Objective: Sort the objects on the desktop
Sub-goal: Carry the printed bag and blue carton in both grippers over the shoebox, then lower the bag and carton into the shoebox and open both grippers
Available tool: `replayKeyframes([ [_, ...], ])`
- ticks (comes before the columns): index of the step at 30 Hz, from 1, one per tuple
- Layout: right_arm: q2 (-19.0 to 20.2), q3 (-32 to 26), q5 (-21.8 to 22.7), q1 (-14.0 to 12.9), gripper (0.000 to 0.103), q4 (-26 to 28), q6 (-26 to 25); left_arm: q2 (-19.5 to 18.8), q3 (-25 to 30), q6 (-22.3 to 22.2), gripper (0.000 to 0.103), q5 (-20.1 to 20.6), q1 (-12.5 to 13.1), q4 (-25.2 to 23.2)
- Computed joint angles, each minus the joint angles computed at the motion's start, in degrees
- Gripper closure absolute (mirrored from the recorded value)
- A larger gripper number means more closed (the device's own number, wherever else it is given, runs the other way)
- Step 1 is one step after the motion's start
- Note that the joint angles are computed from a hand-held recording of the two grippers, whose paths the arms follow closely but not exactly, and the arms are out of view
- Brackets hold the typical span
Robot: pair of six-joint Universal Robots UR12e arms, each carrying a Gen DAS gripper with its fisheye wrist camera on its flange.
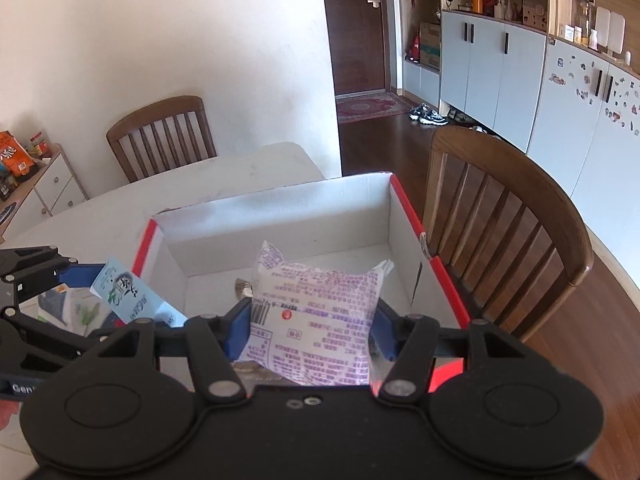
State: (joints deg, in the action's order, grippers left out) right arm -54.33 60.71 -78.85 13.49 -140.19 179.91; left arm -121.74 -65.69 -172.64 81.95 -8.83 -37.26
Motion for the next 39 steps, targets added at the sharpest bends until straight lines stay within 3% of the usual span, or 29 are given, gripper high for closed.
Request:
replayKeyframes([
  [15,7.25,-10.66,-1.15,0.08,0.043,6.49,0.20,-5.29,8.06,1.69,0.028,0.55,-1.00,-8.30],
  [28,14.33,-21.89,-3.94,1.27,0.043,15.93,0.32,-7.99,12.29,-0.38,0.028,-1.27,-1.11,-13.46],
  [39,16.93,-26.80,-4.42,1.50,0.042,23.33,1.30,-8.61,13.44,-0.04,0.029,-2.69,-1.02,-16.51],
])
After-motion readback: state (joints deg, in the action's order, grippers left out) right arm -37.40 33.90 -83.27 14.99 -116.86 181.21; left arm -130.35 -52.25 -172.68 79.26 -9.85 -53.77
